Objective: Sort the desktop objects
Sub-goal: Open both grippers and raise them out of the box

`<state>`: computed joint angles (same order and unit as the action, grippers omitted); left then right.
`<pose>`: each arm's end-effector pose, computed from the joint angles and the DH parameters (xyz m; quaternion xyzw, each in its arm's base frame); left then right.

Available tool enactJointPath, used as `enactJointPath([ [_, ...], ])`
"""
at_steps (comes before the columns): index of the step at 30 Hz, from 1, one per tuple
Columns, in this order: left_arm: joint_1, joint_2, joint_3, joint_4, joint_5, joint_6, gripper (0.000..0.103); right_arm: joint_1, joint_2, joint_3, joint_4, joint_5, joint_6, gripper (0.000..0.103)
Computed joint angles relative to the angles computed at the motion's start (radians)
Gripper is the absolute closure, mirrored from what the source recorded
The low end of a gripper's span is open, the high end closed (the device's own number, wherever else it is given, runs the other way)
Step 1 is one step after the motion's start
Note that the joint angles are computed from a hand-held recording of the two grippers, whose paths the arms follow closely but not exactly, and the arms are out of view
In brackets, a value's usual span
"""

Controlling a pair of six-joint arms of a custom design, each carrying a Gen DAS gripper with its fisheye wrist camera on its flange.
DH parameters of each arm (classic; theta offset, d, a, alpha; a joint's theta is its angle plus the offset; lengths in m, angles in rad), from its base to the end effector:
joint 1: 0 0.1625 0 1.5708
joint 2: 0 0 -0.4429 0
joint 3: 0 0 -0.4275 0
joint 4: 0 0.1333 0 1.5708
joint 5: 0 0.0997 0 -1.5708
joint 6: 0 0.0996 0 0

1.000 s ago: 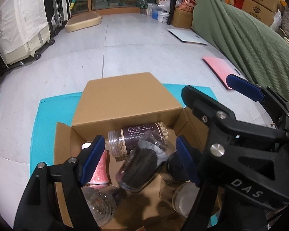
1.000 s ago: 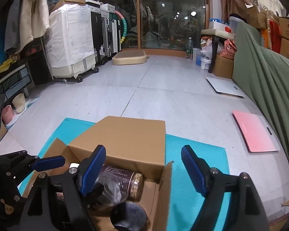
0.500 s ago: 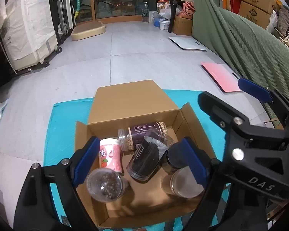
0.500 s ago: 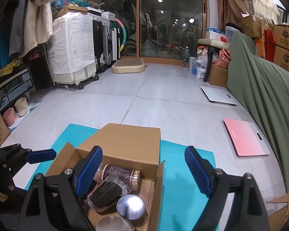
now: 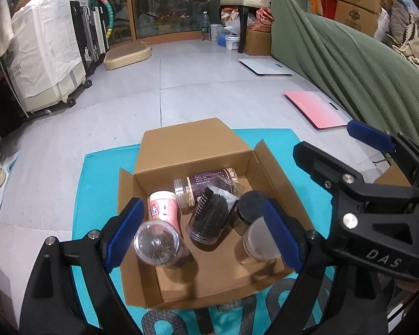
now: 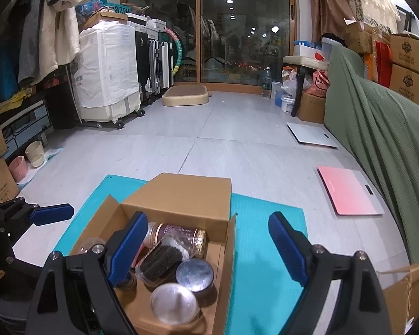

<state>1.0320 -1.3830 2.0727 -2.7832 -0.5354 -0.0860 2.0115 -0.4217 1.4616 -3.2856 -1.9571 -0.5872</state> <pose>-0.0810 -0.5623 0.3313 0.0638 0.8467 -0.3606 0.3859 0.4091 -0.6429 -0.0346 0.3999 -0.8377 0.3108 0.2044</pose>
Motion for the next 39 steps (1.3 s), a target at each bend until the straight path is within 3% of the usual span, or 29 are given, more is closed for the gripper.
enactJointPath([
  [19, -0.065, -0.153, 0.146, 0.139, -0.007, -0.16, 0.016, -0.008, -0.099, 0.199, -0.059, 0.011, 0.114, 0.013],
  [35, -0.163, -0.335, 0.279, 0.456, 0.002, -0.417, 0.016, 0.011, -0.167, 0.373, -0.081, -0.003, 0.138, 0.013],
  [39, -0.219, -0.386, 0.319, 0.565, 0.044, -0.479, 0.016, 0.013, -0.19, 0.424, -0.075, -0.005, 0.167, 0.013],
])
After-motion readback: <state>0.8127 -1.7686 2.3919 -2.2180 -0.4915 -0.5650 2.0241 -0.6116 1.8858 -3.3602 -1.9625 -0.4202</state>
